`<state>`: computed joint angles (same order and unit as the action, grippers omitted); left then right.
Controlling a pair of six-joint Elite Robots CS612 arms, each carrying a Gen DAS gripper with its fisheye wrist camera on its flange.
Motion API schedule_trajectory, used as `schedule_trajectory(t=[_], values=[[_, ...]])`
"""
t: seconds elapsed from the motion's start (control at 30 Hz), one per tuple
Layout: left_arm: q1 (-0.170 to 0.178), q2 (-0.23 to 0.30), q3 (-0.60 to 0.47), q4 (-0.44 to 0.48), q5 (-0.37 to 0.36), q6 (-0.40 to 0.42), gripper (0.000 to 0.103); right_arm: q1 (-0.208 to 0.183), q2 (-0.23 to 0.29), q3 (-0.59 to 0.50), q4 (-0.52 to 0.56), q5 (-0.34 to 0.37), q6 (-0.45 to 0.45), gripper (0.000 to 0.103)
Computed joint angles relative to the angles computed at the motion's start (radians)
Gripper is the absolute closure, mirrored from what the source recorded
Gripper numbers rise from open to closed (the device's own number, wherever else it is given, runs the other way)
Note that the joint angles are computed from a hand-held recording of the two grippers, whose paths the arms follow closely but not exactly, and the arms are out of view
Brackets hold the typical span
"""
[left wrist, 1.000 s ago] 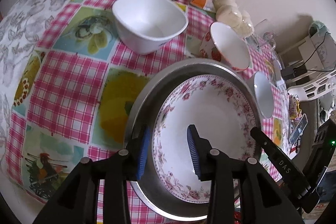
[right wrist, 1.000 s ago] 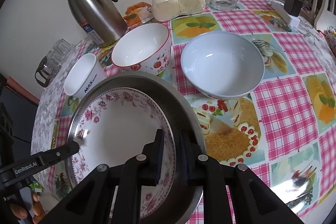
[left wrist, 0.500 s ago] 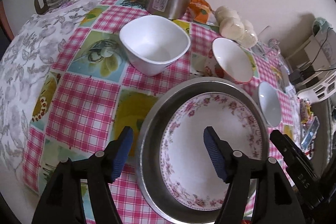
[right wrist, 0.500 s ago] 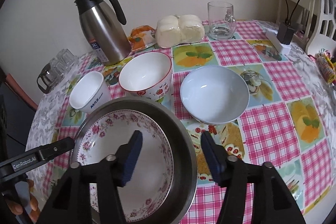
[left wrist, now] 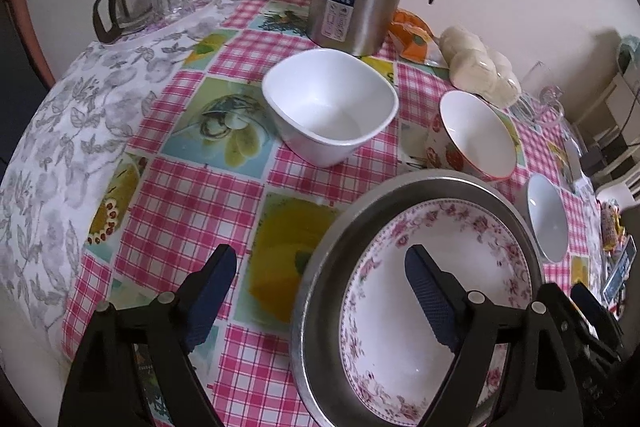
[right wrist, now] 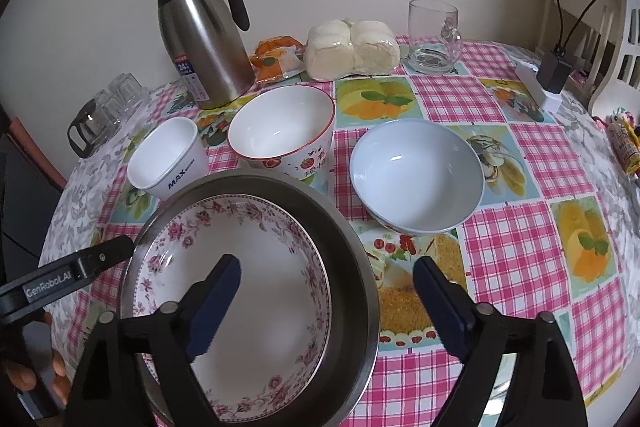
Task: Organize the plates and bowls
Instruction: 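Open both tools and release the plate inside the basin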
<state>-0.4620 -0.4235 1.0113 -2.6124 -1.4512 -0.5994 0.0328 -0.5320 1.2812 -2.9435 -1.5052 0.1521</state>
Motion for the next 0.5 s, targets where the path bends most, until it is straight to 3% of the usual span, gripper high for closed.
schedule_trajectory(t=[0.1, 0.5], values=[[-0.001, 0.0, 0.003, -0.014, 0.013, -0.019, 0.008, 0.001, 0.0, 0.003, -0.015, -0.011, -0.007, 0.0], [-0.021, 0.005, -0.002, -0.076, 0.079, 0.013, 0.007, -0.005, -0.003, 0.018, -0.071, -0.038, 0.021, 0.0]])
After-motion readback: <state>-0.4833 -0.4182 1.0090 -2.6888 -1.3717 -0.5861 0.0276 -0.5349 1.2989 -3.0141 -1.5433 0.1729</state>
